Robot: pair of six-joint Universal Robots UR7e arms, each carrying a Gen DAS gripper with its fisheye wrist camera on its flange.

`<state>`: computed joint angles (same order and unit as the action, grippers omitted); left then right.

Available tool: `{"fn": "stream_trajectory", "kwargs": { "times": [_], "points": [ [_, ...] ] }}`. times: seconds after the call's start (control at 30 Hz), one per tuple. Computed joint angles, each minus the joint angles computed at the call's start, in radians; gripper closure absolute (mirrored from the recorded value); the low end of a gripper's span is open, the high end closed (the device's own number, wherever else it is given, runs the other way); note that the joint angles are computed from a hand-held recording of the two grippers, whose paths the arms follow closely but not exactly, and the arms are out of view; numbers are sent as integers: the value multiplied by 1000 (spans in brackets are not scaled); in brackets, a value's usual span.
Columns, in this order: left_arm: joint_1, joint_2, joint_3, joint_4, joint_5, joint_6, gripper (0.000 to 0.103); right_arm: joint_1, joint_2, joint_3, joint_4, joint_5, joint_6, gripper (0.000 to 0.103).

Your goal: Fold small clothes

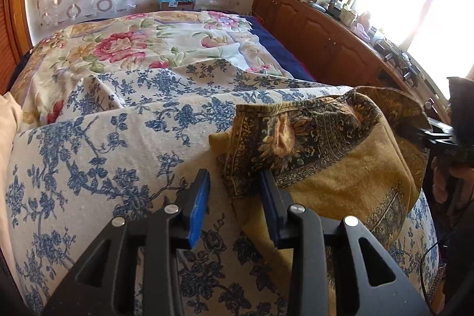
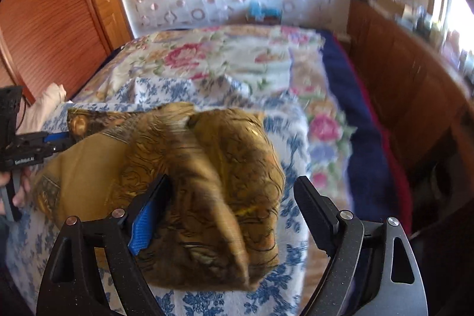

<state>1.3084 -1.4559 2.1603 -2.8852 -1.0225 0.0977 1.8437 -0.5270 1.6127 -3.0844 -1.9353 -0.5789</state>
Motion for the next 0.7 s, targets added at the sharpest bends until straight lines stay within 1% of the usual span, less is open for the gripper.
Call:
{"fn": "stream_trajectory", "kwargs": {
  "times": [0.07, 0.17, 0.27, 0.33, 0.37, 0.4, 0.43, 0.47, 0.5, 0.53, 0.6, 0.7],
  "points": [
    [6, 8, -14, 7, -14, 0, 70, -22, -2, -19, 81, 48, 53, 17],
    [11, 22, -37, 25, -25, -1, 70, -32, 2, -30, 130, 78, 59, 18],
    [12, 38, -54, 27, -24, 18, 69, -29, 10, -31, 122, 85, 44, 21],
    [18, 43, -60, 21, -37, 19, 69, -32, 8, -29, 125, 93, 39, 23],
    [23, 44, -62, 17, -51, 19, 70, -32, 8, -28, 124, 96, 31, 25],
    [29, 42, -61, 14, -67, 22, 70, -33, 6, -24, 125, 103, 24, 31],
    [37, 40, -63, 17, -96, 26, 80, -36, 4, -20, 126, 110, 19, 34],
    [39, 37, -59, 13, -106, 30, 87, -36, 1, -17, 132, 118, 18, 41],
    [39, 33, -54, 4, -114, 34, 92, -36, -2, -15, 142, 126, 15, 55],
    [39, 27, -49, 2, -128, 35, 97, -38, -2, -19, 162, 140, 14, 61],
    [25, 6, -27, -24, -133, 43, 99, -36, -9, -3, 156, 155, 1, 76],
    [-6, -41, 17, -70, -147, 59, 99, -19, -19, 29, 97, 151, -21, 85]
  ]
}}
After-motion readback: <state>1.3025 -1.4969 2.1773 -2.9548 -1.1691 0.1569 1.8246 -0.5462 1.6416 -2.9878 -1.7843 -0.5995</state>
